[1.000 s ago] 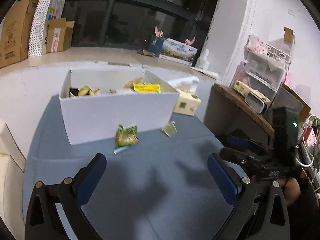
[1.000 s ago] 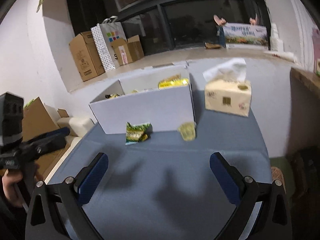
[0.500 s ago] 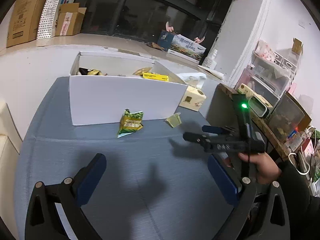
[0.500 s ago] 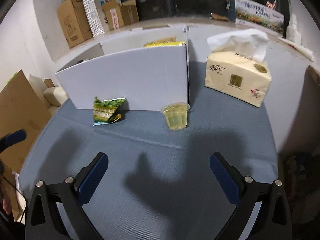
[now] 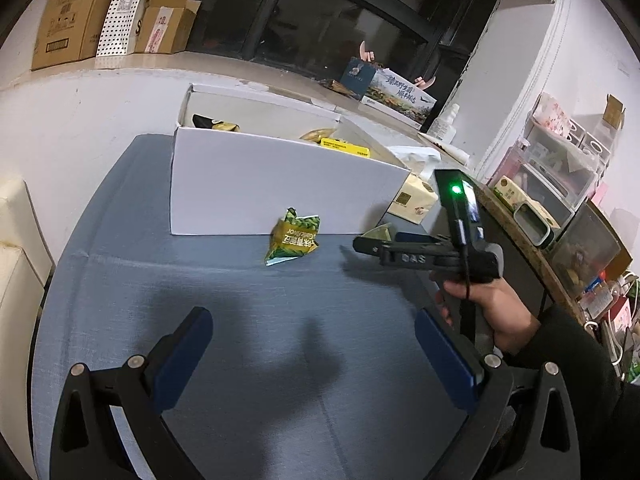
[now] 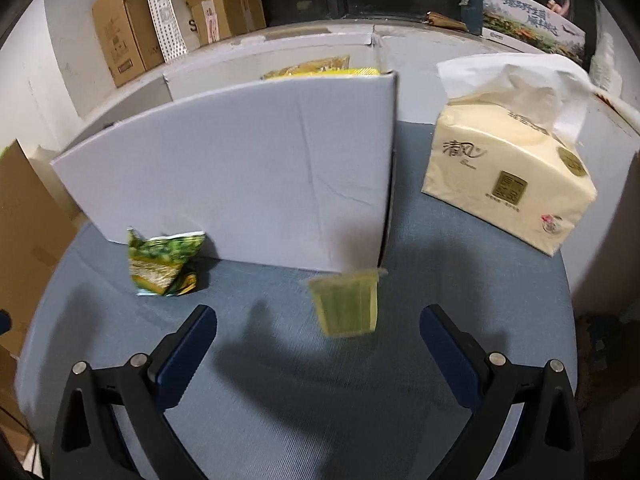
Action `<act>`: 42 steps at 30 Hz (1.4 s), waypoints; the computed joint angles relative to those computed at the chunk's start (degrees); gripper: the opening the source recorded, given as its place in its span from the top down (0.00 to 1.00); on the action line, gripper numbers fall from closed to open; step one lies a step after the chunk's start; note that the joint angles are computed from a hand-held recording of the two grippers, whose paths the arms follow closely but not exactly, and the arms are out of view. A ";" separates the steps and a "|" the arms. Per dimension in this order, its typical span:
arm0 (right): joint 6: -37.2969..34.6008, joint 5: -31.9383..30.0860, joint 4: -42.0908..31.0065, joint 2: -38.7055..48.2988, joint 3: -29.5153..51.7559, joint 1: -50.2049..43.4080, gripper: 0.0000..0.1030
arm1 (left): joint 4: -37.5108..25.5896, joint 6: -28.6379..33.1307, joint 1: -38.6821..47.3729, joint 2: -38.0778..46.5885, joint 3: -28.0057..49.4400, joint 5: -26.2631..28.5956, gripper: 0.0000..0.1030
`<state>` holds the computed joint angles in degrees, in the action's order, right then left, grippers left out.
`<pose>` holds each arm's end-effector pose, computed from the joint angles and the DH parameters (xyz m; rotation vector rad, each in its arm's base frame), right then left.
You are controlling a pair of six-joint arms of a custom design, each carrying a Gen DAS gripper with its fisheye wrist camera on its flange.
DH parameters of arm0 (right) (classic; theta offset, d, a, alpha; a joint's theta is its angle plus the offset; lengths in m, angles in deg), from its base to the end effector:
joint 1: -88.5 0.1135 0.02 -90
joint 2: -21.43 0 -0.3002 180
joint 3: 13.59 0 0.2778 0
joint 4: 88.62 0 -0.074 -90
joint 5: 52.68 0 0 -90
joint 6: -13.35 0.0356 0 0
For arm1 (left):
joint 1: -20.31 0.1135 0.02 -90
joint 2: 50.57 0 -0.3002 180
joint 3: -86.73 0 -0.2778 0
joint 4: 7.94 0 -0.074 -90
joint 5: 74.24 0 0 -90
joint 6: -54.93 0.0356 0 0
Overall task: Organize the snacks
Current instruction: 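Grasp the jelly cup with right tool while left tool grasps green pea packet, then drop the pea packet and jelly cup into the white box, opening both tools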
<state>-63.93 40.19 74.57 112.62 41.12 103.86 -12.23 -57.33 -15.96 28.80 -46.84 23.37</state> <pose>0.3043 0.0817 0.1606 -0.0369 2.5045 0.1407 0.2268 -0.1723 0.1914 0.3569 2.2802 -0.6932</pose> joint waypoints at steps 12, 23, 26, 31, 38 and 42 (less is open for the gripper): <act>1.33 -5.11 -0.53 -5.59 -3.13 -0.86 0.55 | -2.60 2.26 -1.15 14.84 11.92 -3.25 0.00; 8.10 -5.41 -8.77 -38.24 -16.24 2.78 0.55 | -11.88 -0.79 -4.90 32.78 32.90 -13.23 0.00; 11.19 -2.45 -12.48 -45.50 -18.21 6.32 0.55 | -12.49 -1.67 -4.84 35.60 35.63 -13.97 0.01; 15.94 0.08 -14.93 -51.87 -20.85 10.79 0.55 | -13.26 -1.66 -4.57 38.74 38.51 -14.28 0.54; 18.02 0.29 -16.90 -56.33 -22.80 12.30 0.55 | -5.88 0.97 -2.98 32.97 30.22 -8.92 0.56; 19.20 2.08 -17.43 -57.15 -22.35 14.22 0.55 | -1.48 3.07 -2.77 24.10 21.36 -6.80 0.56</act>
